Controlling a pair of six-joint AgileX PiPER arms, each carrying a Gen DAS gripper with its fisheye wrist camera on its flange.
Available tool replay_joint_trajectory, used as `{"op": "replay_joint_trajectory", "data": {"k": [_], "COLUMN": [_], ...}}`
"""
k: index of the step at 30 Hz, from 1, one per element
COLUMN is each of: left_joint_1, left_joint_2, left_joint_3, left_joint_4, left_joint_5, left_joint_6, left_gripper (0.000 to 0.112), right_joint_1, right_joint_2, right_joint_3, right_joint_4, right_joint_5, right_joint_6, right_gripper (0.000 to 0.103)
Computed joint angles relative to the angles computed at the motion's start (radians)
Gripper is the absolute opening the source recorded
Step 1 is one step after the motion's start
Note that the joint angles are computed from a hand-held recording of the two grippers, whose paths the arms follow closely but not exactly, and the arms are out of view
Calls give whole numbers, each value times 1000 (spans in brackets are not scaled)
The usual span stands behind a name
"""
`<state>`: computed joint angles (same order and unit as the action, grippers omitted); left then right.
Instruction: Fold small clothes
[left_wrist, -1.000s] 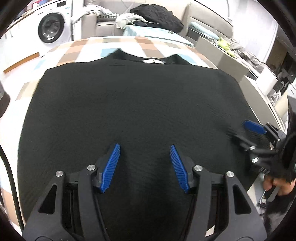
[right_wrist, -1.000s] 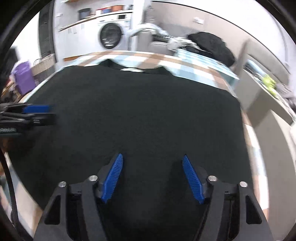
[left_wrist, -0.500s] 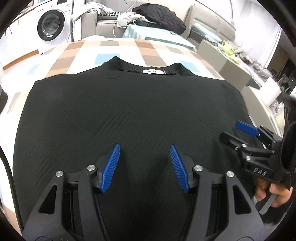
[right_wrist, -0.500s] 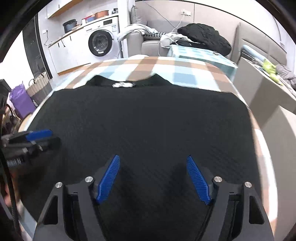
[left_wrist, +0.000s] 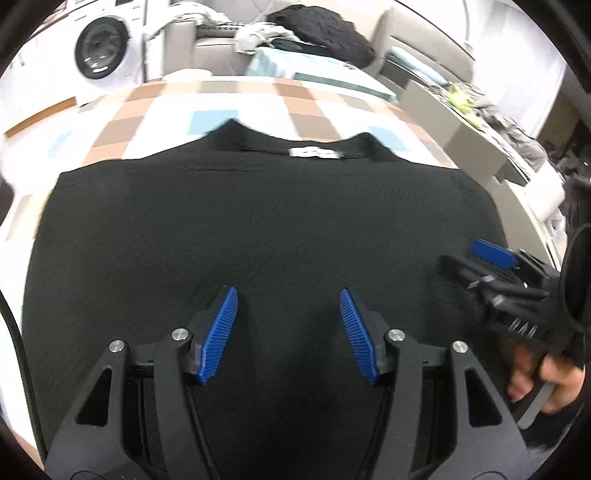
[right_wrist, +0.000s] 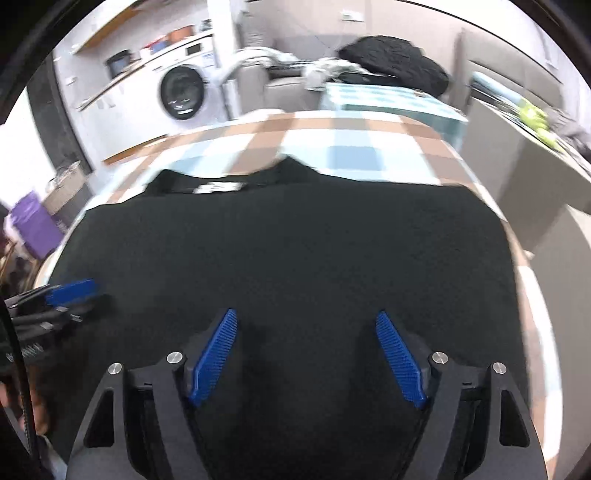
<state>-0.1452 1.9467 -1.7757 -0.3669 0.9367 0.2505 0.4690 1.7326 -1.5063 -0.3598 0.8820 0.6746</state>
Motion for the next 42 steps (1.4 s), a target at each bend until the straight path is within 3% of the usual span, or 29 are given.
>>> {"op": "replay_joint_trajectory", "data": {"k": [4, 7, 10, 14, 17, 22, 26, 28, 31, 36, 42], "left_joint_1": [-34, -18, 3, 53, 88, 56, 6, 27, 44, 19, 140], "left_joint_2": [34, 37, 19, -23, -71, -157, -212, -248, -312, -419, -592], "left_joint_3": [-41, -52, -23, 36, 115, 227, 316, 359, 435, 567, 747], "left_joint_4": [44, 51, 88, 97, 54, 8, 117, 98, 64, 113, -62], "left_joint_5": [-14, -4, -22, -36, -63, -85, -140, -139, -139, -187, -184], "left_joint_6": [-15, -32, -55, -85, -52, 10, -13, -6, 15, 2, 122], "left_gripper": [61, 61, 61, 61, 61, 61, 61, 61, 62, 62, 62], "right_joint_1": [0, -1, -53, -39, -69, 33, 105, 108, 84, 217, 265], "right_joint_2": [91, 120, 65, 41, -12, -63, -44, -48, -103, -156, -314], "right_joint_3": [-91, -136, -55, -22, 29, 76, 63, 91, 149, 225, 407], "right_joint_4": [21, -82, -65, -228, -171, -167, -158, -178, -117, -168, -244], "right_joint_5": [13, 98, 46, 148, 123, 64, 88, 115, 86, 76, 112], "right_joint_6": [-33, 23, 9, 85, 98, 103, 51, 72, 112, 139, 338], "right_gripper": [80, 80, 82, 82, 82, 82, 82, 82, 82, 82, 82]}}
